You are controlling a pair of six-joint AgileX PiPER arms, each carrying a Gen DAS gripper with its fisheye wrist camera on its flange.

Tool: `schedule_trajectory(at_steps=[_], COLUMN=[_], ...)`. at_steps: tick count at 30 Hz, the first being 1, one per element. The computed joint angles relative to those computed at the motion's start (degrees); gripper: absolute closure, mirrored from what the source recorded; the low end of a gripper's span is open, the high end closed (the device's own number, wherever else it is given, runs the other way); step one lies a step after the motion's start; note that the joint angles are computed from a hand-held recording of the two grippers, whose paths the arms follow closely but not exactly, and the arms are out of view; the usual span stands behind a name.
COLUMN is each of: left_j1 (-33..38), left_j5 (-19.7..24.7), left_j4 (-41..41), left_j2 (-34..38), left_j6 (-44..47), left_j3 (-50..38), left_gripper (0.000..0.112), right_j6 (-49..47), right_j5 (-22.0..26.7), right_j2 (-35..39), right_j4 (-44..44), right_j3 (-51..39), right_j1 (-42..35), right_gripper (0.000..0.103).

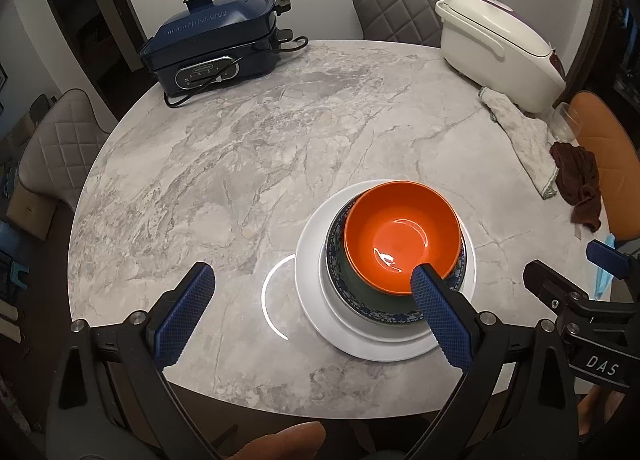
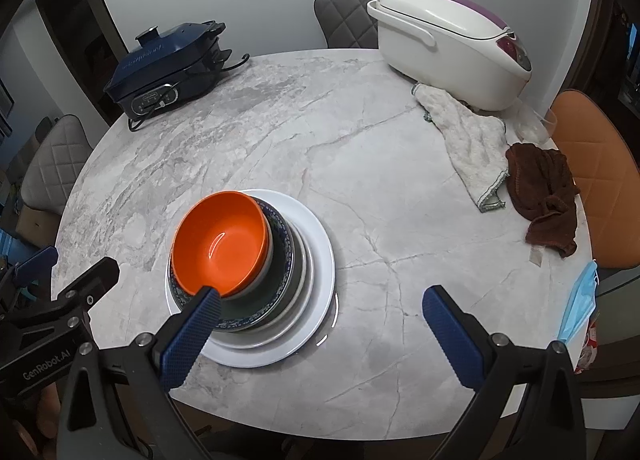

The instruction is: Organize plates and bowls

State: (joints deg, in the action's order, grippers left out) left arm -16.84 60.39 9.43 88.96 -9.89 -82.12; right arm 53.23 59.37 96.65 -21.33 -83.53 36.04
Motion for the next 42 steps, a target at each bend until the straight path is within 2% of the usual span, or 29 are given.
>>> schedule_trajectory(at_steps=[13,42], left_j1=[0.42,1.25], left_j5=[2.02,1.75], left_j4=[-2.08,-3.39], left_j2=[1.72,2.66], left_j6=[0.66,0.9], left_j3=[-2.03,-2.05], left_gripper=[0.013,0.013], right_j6=[-0.72,-0.72], right_j5=[0.52,1.03], right_j2=[0.74,1.53], right_j4=[0.53,0.6], right_j3=[-0.74,-1.82], right_j1=[-0.27,-0.16], right_gripper=[0.0,0.0])
